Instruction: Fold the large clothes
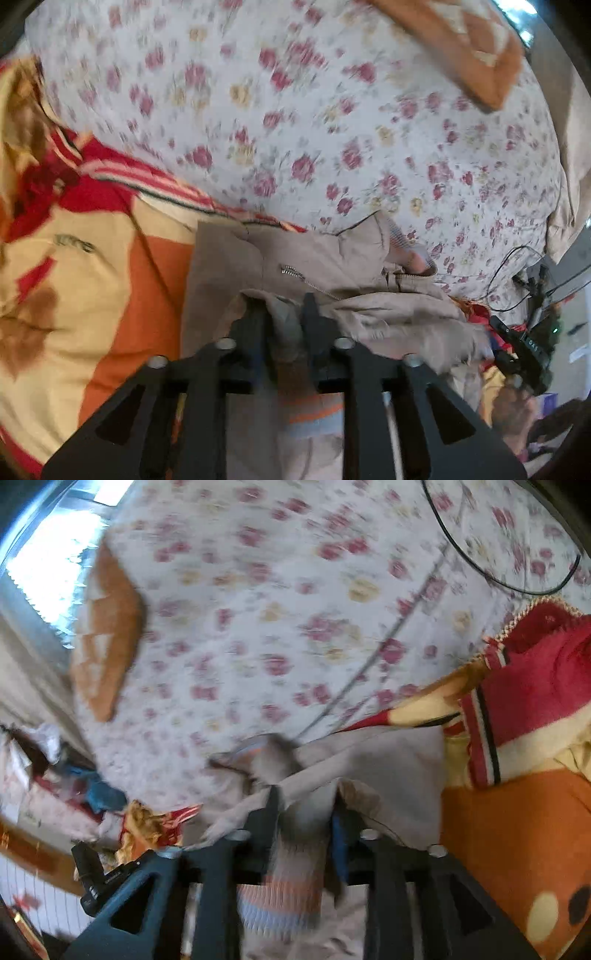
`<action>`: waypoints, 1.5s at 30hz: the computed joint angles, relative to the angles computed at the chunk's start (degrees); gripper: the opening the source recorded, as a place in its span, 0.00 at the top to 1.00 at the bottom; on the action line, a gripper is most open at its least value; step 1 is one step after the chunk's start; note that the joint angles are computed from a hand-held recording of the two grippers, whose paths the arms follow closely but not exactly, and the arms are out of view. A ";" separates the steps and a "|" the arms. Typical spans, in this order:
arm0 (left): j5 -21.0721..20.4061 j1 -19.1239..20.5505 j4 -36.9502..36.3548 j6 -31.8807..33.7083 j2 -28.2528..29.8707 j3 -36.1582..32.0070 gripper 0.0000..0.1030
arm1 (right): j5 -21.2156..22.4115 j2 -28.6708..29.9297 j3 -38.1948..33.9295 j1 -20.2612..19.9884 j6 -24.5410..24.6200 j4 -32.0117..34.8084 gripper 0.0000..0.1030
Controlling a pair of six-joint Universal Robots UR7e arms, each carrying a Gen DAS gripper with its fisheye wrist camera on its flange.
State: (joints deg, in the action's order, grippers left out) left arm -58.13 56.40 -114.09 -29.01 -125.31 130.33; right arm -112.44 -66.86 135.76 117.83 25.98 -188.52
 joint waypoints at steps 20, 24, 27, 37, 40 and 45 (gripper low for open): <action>15.41 -4.33 20.06 -8.58 -1.56 1.44 0.21 | -20.53 13.84 -12.90 7.10 -2.96 19.11 0.39; 14.91 -6.32 24.80 -10.86 -4.06 -0.07 0.22 | -17.23 14.32 -14.57 11.59 -8.88 18.33 0.24; 13.75 -10.26 28.92 -14.69 -7.76 -0.33 0.22 | -13.38 19.24 -19.94 12.44 -11.85 24.50 0.21; 10.60 -25.20 49.09 -27.06 -15.94 -2.95 0.22 | -19.58 29.96 -27.49 10.39 -12.13 21.93 0.85; 7.27 -27.06 50.48 -27.90 -18.81 -2.51 0.22 | -14.43 25.63 -23.83 10.91 -12.36 22.28 0.55; 5.52 -28.06 52.70 -28.93 -22.34 -1.44 0.21 | -21.16 10.96 -12.23 16.17 -9.63 23.17 0.20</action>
State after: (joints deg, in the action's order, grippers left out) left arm -52.61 28.35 -61.40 -57.95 -147.65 128.89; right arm -133.60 -55.91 123.53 133.99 16.35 -165.35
